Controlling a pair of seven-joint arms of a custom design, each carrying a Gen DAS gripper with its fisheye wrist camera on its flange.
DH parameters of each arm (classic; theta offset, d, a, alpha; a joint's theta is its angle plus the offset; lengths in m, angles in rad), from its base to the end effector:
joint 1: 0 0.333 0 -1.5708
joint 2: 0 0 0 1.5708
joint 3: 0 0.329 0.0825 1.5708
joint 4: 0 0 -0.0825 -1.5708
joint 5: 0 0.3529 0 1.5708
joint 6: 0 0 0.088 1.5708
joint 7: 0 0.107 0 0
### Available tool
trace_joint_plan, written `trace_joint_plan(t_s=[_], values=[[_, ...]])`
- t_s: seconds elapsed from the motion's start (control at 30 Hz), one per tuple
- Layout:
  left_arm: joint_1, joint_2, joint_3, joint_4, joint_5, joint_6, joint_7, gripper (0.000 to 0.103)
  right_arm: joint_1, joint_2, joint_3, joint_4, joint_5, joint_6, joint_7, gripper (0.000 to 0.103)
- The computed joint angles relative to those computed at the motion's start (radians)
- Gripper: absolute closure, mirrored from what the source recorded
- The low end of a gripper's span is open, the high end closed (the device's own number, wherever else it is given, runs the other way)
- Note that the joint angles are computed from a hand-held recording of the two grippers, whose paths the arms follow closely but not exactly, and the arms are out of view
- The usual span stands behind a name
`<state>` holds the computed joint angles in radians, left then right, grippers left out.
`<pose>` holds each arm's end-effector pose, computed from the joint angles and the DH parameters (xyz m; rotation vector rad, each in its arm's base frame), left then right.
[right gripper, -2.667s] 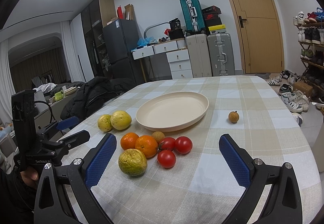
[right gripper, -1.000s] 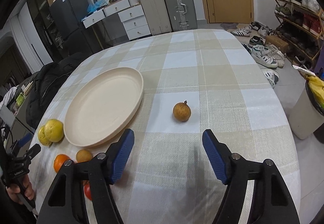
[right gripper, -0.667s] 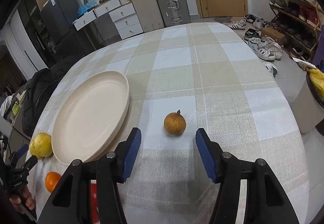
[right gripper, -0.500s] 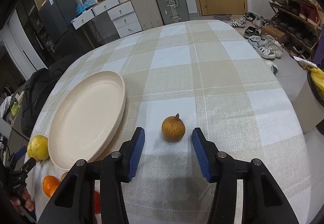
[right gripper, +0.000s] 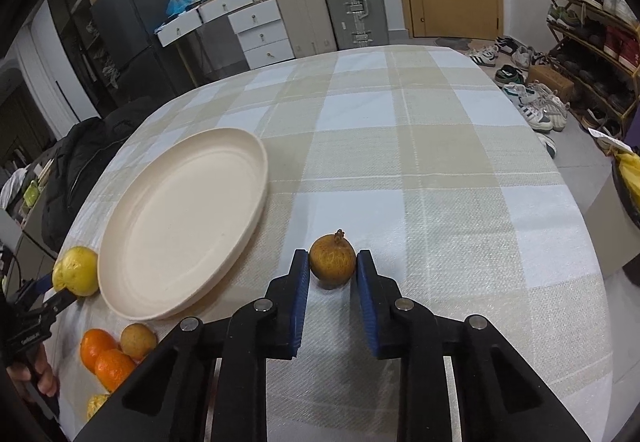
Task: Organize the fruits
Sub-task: 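Close the left gripper on the yellow pomelo while right holds brown fruit, then carry the pomelo and brown fruit over the plate with both grippers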
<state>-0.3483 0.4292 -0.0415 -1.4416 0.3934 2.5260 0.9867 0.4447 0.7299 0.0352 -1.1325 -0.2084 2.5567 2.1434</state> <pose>0.6559 -0.2669 0.5407 -1.7769 1.8526 -0.7074 0.6940 0.3529 0.4748 -1.7722 1.7334 -0.4187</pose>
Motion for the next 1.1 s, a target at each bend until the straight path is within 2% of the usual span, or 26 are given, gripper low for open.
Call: trace_joint_plan(t_s=[0.07,0.13,0.17,0.2,0.43,0.77,0.97,1.1], values=[[0.003,-0.001,-0.005,-0.003,-0.007,0.005,0.009,0.037,-0.001,-0.011,0.011,-0.02,0.003,0.015,-0.016,0.079],[0.006,-0.001,-0.012,-0.004,-0.016,0.01,0.027,0.046,0.002,-0.022,0.015,-0.039,0.0,0.028,-0.029,0.079],[0.01,-0.001,-0.018,-0.006,-0.027,0.016,0.042,0.055,0.003,-0.024,0.015,-0.044,-0.001,0.031,-0.032,0.079],[0.013,0.001,-0.025,-0.004,-0.039,0.017,0.058,0.057,0.003,-0.025,0.018,-0.047,0.002,0.033,-0.036,0.079],[-0.002,-0.014,-0.013,-0.026,-0.035,0.028,0.05,0.058,0.0,-0.047,0.031,-0.093,0.015,0.076,-0.058,0.079],[-0.023,-0.097,0.011,-0.127,0.071,0.097,-0.067,0.058,0.011,-0.089,0.023,-0.159,-0.005,0.143,-0.044,0.079],[-0.015,-0.144,-0.007,-0.165,0.12,0.139,-0.114,0.058,0.009,-0.106,0.034,-0.188,-0.012,0.187,-0.055,0.079],[-0.01,-0.142,-0.027,-0.147,0.114,0.152,-0.103,0.058,0.005,-0.116,0.043,-0.205,-0.009,0.212,-0.065,0.079]])
